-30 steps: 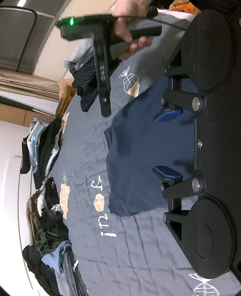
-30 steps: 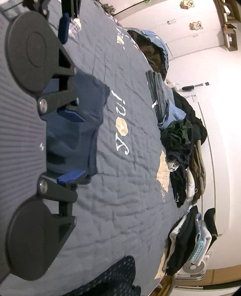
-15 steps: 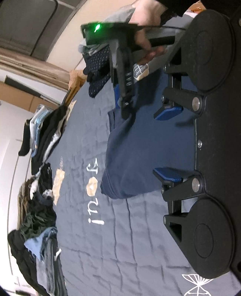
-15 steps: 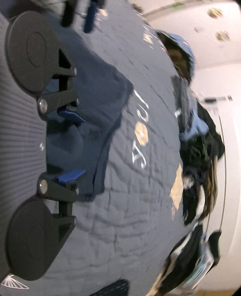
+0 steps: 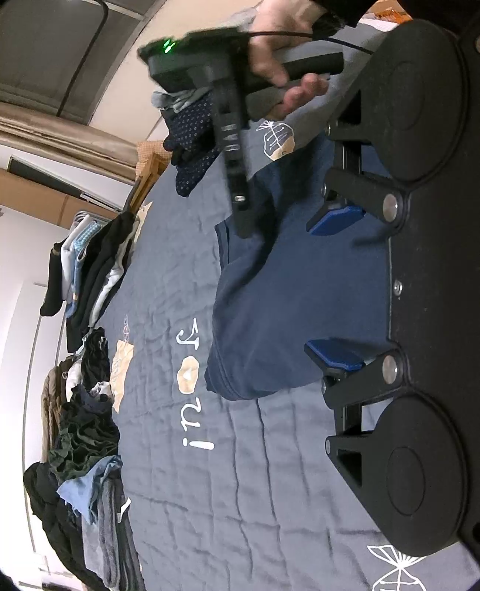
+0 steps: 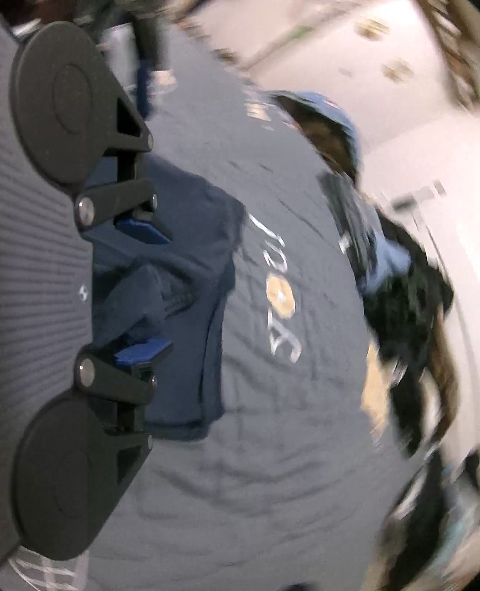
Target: Fold clothes
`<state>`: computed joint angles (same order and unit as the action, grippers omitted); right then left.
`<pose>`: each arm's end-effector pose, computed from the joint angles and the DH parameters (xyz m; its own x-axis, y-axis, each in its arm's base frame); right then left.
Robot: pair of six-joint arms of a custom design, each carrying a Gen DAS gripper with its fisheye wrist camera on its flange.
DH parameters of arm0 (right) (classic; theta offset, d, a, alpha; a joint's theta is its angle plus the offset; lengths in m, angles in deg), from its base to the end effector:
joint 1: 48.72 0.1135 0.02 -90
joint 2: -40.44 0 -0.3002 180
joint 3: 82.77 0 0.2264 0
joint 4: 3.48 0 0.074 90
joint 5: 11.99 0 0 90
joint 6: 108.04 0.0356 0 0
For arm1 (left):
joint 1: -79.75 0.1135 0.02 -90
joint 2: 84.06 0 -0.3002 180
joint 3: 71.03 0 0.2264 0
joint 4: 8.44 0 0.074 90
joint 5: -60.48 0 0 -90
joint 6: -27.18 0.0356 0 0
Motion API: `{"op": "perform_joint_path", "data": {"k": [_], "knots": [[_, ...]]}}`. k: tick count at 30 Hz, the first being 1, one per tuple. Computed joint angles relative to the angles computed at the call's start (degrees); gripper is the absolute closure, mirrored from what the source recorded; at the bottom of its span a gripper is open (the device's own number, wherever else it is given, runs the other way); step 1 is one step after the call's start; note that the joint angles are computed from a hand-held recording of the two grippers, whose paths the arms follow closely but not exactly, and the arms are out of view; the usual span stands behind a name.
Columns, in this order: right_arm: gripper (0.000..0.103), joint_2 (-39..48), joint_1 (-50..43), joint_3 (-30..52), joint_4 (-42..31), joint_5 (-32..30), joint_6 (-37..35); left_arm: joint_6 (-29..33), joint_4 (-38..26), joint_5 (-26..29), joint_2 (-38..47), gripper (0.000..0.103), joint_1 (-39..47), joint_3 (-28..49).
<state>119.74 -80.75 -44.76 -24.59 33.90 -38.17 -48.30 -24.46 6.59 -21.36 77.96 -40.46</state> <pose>0.1662 -0.0747 0.1709 -0.7424 0.1730 -0.6473 -0.1577 0.8939 0.4197 0.1419 -0.0254 0.1833 -0.6159 0.2219 -0.7559 0.5915 0.7640 -0.2577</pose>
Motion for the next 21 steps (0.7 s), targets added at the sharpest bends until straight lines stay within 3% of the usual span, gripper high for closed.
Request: {"op": "perform_joint_path", "data": {"k": [6, 8, 11, 17, 21], "knots": [[0.052, 7.18, -4.18, 1.27, -0.03, -2.76, 1.55, 0.01, 0.41, -0.28, -0.19, 0.039, -0.02, -0.33], [0.074, 5.97, -2.83, 0.16, 1.25, -2.22, 1.09, -0.28, 0.46, -0.47, -0.25, 0.039, -0.18, -0.28], [0.086, -0.51, -1.95, -3.43, 5.56, -2.67, -2.49, -0.58, 0.52, -0.81, -0.31, 0.039, -0.28, -0.2], [0.087, -12.89, -2.07, -10.85, 17.23, -3.9, -10.96, -0.56, 1.25, -1.73, 0.02, 0.037, -0.83, -0.39], [0.083, -6.22, 2.23, -8.06, 14.75, 8.08, -7.01, -0.04, 0.91, -2.06, -0.36, 0.036, -1.21, -0.55]]}}
